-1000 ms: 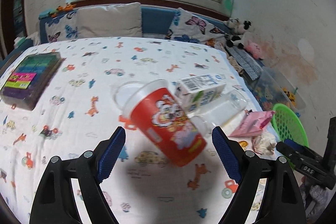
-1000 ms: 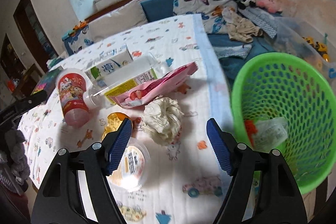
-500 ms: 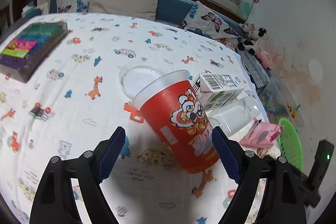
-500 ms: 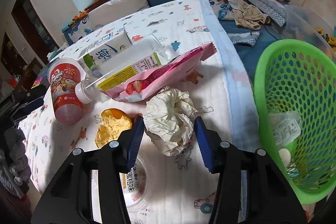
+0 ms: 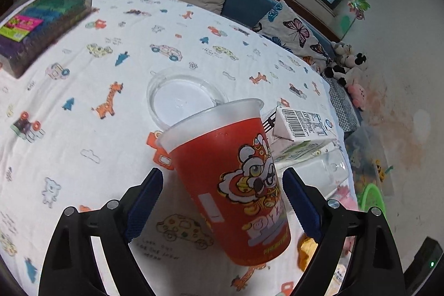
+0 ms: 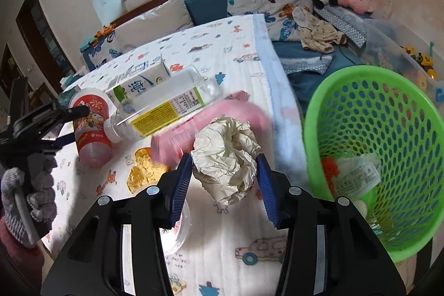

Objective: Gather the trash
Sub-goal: 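Grasp the crumpled paper with the right tool while the left tool grasps the red cup, then carry the crumpled paper and red cup over the green basket and release both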

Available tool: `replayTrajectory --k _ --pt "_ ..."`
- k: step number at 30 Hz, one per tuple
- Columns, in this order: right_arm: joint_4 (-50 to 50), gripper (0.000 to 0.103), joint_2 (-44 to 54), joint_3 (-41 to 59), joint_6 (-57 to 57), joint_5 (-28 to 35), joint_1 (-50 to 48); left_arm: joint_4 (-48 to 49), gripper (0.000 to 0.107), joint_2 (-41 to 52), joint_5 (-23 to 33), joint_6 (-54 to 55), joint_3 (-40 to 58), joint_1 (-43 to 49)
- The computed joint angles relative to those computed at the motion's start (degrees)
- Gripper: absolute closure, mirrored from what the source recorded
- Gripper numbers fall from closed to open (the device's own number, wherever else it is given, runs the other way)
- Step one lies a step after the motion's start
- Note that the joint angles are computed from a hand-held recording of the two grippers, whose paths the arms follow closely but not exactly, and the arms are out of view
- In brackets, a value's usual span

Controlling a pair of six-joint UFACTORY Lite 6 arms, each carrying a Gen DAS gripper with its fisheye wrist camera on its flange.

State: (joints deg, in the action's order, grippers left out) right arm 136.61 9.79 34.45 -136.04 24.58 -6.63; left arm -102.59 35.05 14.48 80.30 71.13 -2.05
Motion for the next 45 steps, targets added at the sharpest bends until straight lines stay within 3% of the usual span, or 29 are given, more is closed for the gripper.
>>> replayTrajectory --k 8,14,21,33,45 --pt "-2.4 0.055 -4.1 -3.2 1.8 0.9 -2.7 0.8 0.023 3.5 0.7 -3.0 3.5 -0.2" --pt "-2.1 0.055 -5.2 -4.4 1.6 0.9 -3.5 1.7 0.029 5.1 2.7 -4.1 4.8 0.5" --pt "-1.9 0.055 -6.9 -5.6 1.6 0.6 -3.6 -1.1 0.031 4.7 2.7 -0.7 4.2 0.3" --pt "-1.6 0.055 -9.7 -7.6 1.9 0.6 -4.1 -11.2 0.032 -6.9 5.2 14.7 -8.1 2.5" --pt "-5.9 0.055 -14.5 -10.2 4.6 0.1 -7.8 -7.3 0.033 -19.6 6.3 15.4 -16.0 0.3"
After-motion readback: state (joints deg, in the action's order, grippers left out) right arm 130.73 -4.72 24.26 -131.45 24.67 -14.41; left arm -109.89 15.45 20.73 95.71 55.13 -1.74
